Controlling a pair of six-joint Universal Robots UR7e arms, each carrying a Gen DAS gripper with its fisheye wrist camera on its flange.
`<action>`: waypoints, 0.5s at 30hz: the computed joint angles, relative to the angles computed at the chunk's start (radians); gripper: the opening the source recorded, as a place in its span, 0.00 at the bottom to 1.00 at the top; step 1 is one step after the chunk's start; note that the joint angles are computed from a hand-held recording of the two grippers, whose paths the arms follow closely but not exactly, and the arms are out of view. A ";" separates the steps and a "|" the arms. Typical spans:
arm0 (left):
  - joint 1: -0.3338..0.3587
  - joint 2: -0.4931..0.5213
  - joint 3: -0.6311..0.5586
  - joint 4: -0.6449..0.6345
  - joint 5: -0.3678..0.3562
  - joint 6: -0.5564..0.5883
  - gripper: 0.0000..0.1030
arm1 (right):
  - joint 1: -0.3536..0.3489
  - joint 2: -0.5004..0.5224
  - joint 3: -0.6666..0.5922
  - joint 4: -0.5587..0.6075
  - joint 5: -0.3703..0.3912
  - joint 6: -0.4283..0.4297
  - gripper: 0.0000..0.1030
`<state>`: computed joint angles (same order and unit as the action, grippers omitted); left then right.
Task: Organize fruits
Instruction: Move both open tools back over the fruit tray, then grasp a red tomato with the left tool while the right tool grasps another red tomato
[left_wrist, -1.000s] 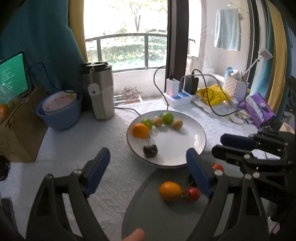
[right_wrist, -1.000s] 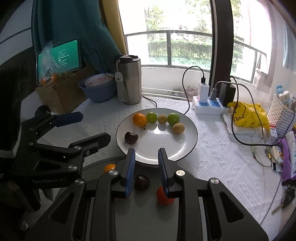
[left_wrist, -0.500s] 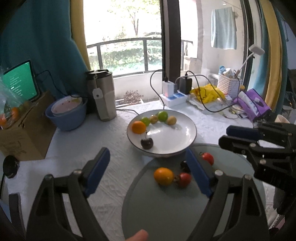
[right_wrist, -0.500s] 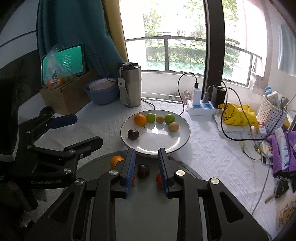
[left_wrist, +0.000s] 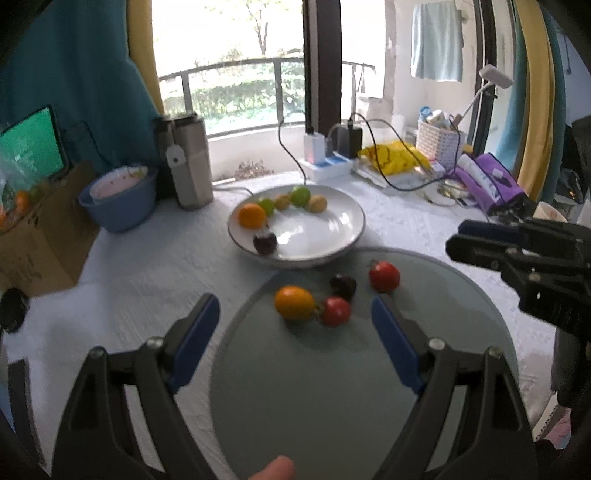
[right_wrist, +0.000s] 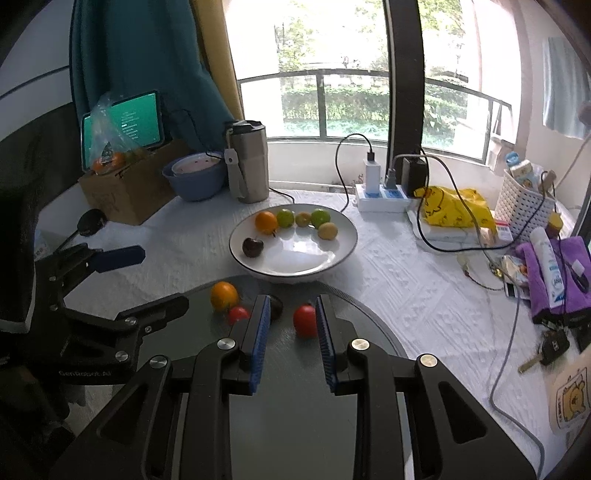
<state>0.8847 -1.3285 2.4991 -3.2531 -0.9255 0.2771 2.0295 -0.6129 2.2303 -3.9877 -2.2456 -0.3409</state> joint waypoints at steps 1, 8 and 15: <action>0.002 -0.002 0.003 0.014 -0.009 -0.013 0.83 | -0.003 -0.001 0.005 -0.003 0.001 0.002 0.26; 0.009 0.035 0.003 0.038 -0.025 -0.063 0.83 | -0.039 -0.003 0.035 -0.018 0.025 0.016 0.26; 0.038 0.086 -0.032 0.063 -0.047 -0.104 0.83 | -0.084 -0.007 0.040 -0.014 0.068 0.018 0.26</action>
